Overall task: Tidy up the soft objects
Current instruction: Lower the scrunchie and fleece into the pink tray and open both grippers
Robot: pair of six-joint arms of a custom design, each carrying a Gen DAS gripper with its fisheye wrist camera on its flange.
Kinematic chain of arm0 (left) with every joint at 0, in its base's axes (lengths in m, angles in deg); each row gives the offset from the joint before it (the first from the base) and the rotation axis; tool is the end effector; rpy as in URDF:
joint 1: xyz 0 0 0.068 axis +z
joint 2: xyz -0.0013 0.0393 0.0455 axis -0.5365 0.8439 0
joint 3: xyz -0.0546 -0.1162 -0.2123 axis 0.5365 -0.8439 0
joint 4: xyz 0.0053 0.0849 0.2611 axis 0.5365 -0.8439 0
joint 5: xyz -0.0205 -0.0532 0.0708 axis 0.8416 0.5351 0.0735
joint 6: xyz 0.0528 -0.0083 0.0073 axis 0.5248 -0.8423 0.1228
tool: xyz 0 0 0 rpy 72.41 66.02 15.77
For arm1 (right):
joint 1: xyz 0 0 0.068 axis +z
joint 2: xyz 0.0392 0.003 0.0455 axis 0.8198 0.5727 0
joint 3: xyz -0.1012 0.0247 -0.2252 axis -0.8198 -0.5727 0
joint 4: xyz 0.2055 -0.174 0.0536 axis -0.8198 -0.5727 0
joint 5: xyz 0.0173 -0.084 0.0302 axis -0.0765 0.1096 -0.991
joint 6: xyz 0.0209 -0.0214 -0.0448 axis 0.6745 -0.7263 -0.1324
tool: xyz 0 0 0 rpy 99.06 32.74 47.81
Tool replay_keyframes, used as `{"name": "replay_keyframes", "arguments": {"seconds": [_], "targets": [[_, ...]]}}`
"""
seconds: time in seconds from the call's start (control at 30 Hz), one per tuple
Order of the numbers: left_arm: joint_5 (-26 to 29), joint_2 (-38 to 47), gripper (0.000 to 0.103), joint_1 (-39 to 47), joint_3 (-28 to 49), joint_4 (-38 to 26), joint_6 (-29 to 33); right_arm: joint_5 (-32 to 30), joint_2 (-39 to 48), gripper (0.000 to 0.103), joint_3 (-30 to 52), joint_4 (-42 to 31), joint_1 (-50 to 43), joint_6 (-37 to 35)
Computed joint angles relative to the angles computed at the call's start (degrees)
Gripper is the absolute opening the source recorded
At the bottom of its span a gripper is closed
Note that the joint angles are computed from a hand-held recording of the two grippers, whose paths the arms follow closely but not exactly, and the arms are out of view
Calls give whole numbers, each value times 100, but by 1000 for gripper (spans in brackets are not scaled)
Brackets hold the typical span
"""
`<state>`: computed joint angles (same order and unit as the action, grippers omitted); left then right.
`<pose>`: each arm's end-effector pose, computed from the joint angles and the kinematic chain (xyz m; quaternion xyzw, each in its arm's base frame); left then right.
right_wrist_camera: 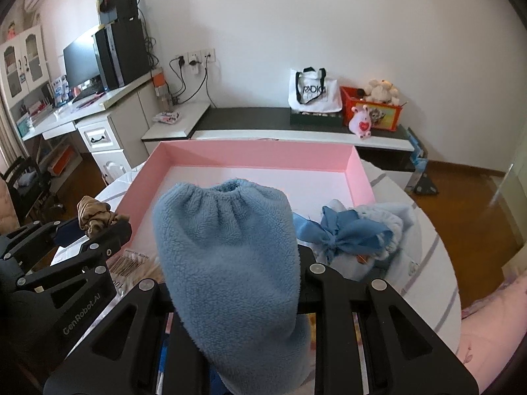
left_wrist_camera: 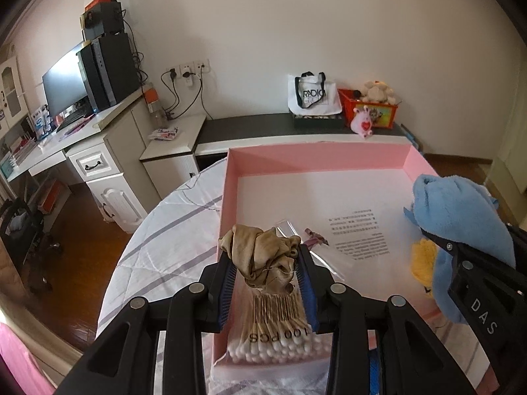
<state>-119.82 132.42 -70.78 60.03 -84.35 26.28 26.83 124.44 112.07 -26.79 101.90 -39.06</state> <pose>0.2075 -0.1369 0.2771 -0.1285 0.9156 0.0799 0.3726 0.1575 0.1510 0.2234 -0.1791 0.9016 0.0612 0.3890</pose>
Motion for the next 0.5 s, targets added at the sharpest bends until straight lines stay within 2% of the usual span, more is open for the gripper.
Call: {"name": "replay_keyframes", "arguments": {"seconds": [0.13, 0.17, 0.2, 0.23, 0.3, 0.37, 0.5], "targets": [[258, 139, 39, 340, -80, 453, 464, -112, 122, 20, 4, 127, -61, -52], [369, 155, 42, 430, -105, 556, 554, -134, 121, 23, 1, 121, -73, -56], [455, 107, 51, 500, -181, 645, 624, -141, 106, 26, -5, 111, -69, -43], [530, 97, 61, 583, -208, 711, 687, -153, 90, 32, -8, 105, -78, -37], [530, 18, 69, 695, -282, 800, 763, -142, 14, 43, -31, 96, -89, -40], [376, -201, 70, 622, -475, 761, 673, 60, -4, 58, -13, 103, 5, -24], [256, -531, 87, 449, -785, 644, 333, 17, -185, 71, -15, 50, 23, -8]]}}
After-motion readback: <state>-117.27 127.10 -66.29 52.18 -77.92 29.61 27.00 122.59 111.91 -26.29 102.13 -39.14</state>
